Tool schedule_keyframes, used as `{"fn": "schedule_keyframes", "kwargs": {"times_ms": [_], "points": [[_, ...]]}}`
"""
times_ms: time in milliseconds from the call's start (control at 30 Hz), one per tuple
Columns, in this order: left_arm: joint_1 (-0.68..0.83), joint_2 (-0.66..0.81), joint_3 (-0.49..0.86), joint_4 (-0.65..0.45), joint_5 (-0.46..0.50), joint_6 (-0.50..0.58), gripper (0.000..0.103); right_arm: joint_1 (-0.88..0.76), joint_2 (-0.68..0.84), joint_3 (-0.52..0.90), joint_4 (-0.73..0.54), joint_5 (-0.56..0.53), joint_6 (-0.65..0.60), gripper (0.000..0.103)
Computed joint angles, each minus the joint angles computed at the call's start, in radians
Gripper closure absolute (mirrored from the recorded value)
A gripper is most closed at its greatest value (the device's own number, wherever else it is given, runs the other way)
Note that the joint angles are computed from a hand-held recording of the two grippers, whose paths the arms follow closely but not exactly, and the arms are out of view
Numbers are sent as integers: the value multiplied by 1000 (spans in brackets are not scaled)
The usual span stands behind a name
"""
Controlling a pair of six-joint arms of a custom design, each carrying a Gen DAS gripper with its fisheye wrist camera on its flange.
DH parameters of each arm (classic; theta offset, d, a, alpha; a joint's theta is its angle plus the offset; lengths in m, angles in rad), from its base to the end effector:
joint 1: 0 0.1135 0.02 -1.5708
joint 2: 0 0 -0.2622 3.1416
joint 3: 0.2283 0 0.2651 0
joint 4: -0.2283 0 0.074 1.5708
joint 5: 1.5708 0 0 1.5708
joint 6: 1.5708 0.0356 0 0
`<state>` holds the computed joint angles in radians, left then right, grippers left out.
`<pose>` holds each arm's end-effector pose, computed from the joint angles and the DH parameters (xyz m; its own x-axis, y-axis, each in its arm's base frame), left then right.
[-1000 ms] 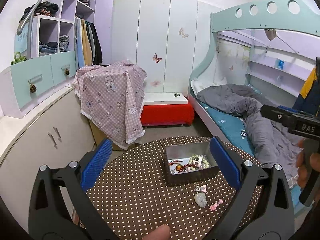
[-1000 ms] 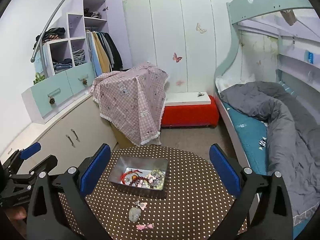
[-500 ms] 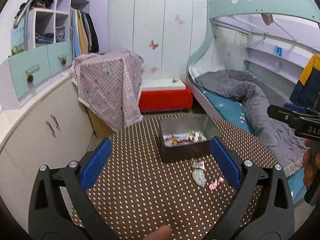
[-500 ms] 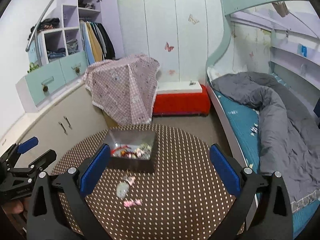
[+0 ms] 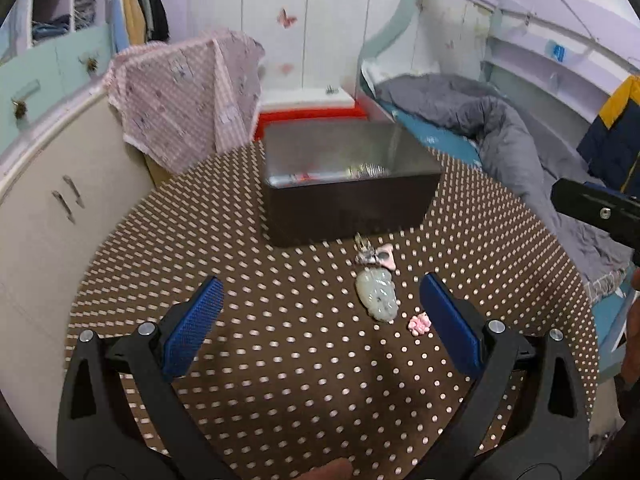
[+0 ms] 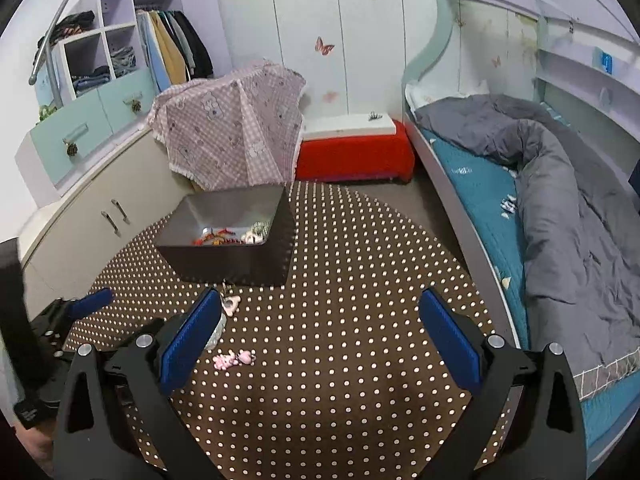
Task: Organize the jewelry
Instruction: 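Grasp the jade pendant with the left gripper while the right grasps a pink charm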
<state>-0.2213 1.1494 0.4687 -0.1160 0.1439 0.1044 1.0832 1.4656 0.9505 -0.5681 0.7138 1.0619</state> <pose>0.2209 -0.0549 0.1588 -0.6610 0.2544 -0.7060 0.3860 0.9220 -0.0291 0.1583 0.2488 0.2101 -0.6593 0.1656 -0.7334 0.1061 0.9862 0.1273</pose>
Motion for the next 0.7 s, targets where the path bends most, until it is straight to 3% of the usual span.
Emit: {"fn": "schedule_keyframes", "kwargs": {"times_ms": [200,300,367,433,500,567,700], "points": [[-72,196,51,62,-55,-12,8,-38,36,-29,39,-59,-21,8],[-88,273,83,61,-50,-15,27,-48,43,-40,52,-74,-27,8],[-93,271,70,89,-49,-9,34,-58,52,-43,60,-84,-36,8],[-77,262,63,94,-12,13,64,-66,60,-45,75,-95,-50,8],[-42,251,57,86,36,32,75,-75,75,-46,103,-109,-70,8],[9,245,54,66,102,61,76,-83,100,-38,133,-130,-97,8],[59,221,33,60,133,80,76,-100,178,-3,197,-170,-140,8]]}}
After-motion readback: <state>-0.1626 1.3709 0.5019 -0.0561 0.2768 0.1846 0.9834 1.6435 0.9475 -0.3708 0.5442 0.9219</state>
